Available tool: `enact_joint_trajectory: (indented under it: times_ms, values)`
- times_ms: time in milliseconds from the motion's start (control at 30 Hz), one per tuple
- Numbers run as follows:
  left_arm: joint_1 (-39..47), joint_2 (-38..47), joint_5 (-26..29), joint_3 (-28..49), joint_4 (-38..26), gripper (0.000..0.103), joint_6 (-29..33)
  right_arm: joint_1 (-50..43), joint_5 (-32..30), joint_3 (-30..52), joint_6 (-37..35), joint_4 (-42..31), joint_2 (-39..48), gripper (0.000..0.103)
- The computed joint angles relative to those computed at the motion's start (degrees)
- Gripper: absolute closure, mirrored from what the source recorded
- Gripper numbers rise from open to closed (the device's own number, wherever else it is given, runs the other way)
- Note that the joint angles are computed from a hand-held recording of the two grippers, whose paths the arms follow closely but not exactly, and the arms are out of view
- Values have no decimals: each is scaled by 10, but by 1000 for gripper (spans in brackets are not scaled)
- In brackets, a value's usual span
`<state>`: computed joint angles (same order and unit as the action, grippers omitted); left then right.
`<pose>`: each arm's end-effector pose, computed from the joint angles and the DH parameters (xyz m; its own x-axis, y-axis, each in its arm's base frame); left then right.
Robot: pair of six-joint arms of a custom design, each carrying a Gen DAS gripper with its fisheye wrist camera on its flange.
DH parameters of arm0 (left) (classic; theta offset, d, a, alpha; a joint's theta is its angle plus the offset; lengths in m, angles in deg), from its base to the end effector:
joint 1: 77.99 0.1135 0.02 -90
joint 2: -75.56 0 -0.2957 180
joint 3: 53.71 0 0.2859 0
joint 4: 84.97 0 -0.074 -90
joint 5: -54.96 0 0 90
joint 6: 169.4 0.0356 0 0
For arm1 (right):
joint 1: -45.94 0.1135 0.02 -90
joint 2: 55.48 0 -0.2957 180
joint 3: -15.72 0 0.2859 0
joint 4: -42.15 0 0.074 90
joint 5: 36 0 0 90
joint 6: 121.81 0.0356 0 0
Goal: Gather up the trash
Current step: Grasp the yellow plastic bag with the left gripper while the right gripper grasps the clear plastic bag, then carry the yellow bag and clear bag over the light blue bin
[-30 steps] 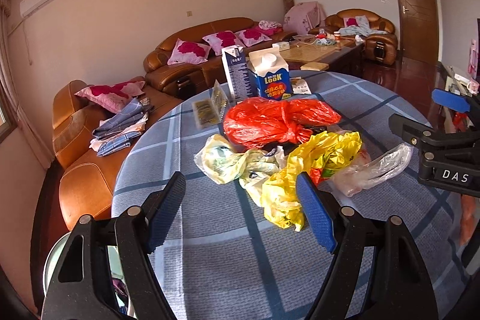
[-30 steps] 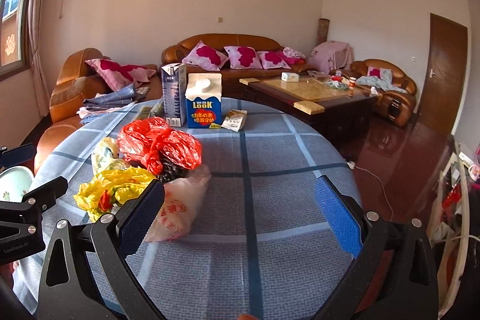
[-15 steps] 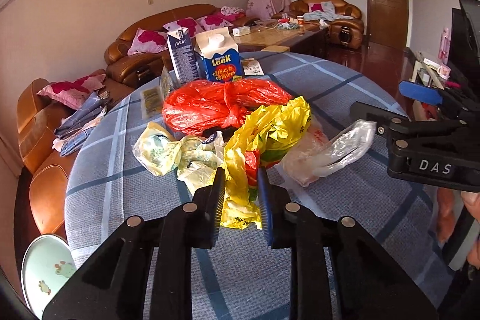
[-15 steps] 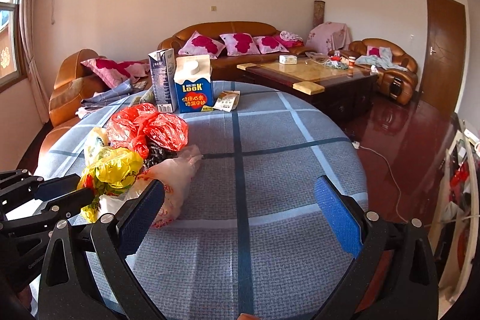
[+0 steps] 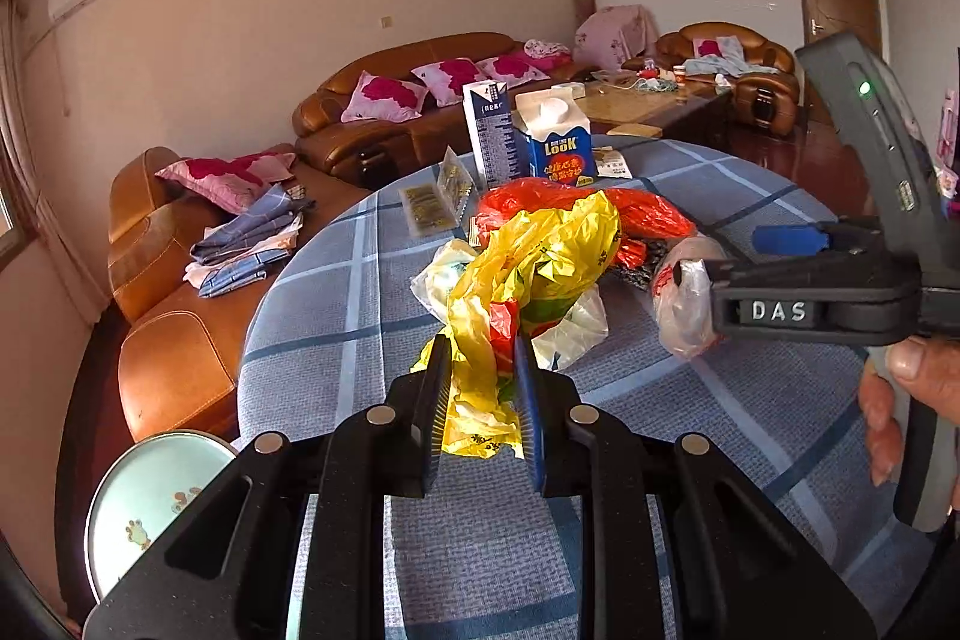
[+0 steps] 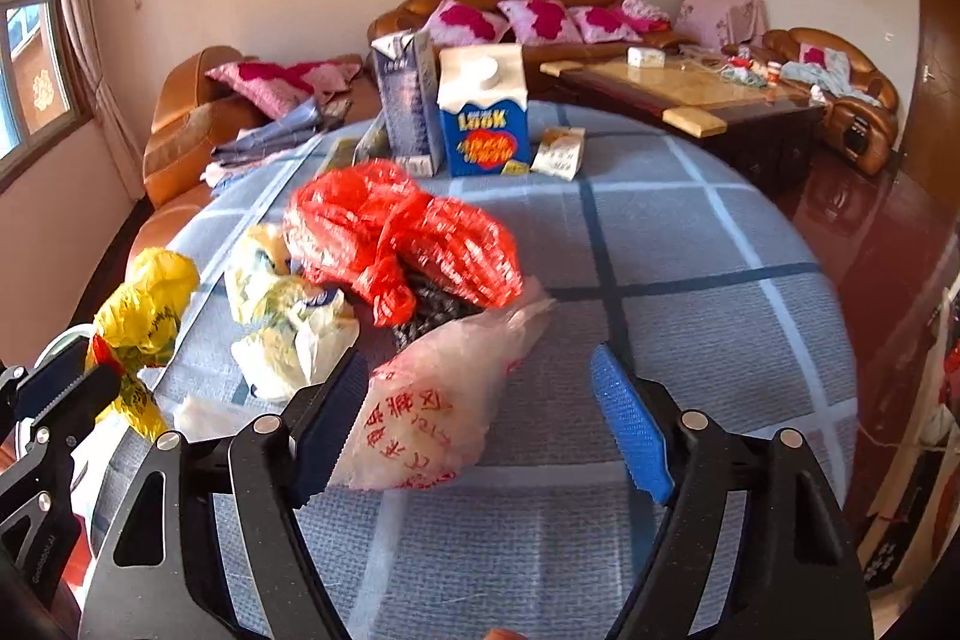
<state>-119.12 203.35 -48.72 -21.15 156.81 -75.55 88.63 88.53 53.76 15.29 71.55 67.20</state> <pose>0.2057 -0.1685 0.0026 -0.3813 0.4196 -0.8237 0.5172 0.8354 0.1861 0.2087 0.1650 -0.0071 -0.6462 0.2249 -0.7292 0.2238 0.9694 0.1007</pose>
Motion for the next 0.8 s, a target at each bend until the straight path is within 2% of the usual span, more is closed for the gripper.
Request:
enact_joint_trajectory:
  times_ms: [67, 133, 200, 233, 267, 367, 567, 667, 800]
  values:
    - [9, 2, 9, -2, 4, 82, -1, -4, -33, 23, 4, -33, 14, 26]
    - [19, 4, 20, -1, 2, 82, -4, -5, -67, 28, 9, -17, 32, 29]
    - [27, 6, 29, -2, 3, 82, -8, -8, -101, 25, 9, 14, 47, 59]
    - [31, 5, 34, -5, 5, 82, -11, -7, -107, 21, 10, 28, 49, 60]
    - [38, 1, 41, -8, 6, 82, -14, -2, -107, 16, 9, 38, 49, 65]
    - [57, -10, 47, -19, 14, 82, -20, 26, -74, -9, 23, 55, 30, 67]
    - [91, -22, 43, -60, 64, 82, -28, 90, 46, -42, 40, -4, -57, 67]
    - [110, -29, 33, -79, 84, 82, -32, 97, 63, -26, -10, -23, -84, 67]
    - [149, -41, 25, -96, 94, 82, -30, 75, 27, 31, -116, -16, -66, 67]
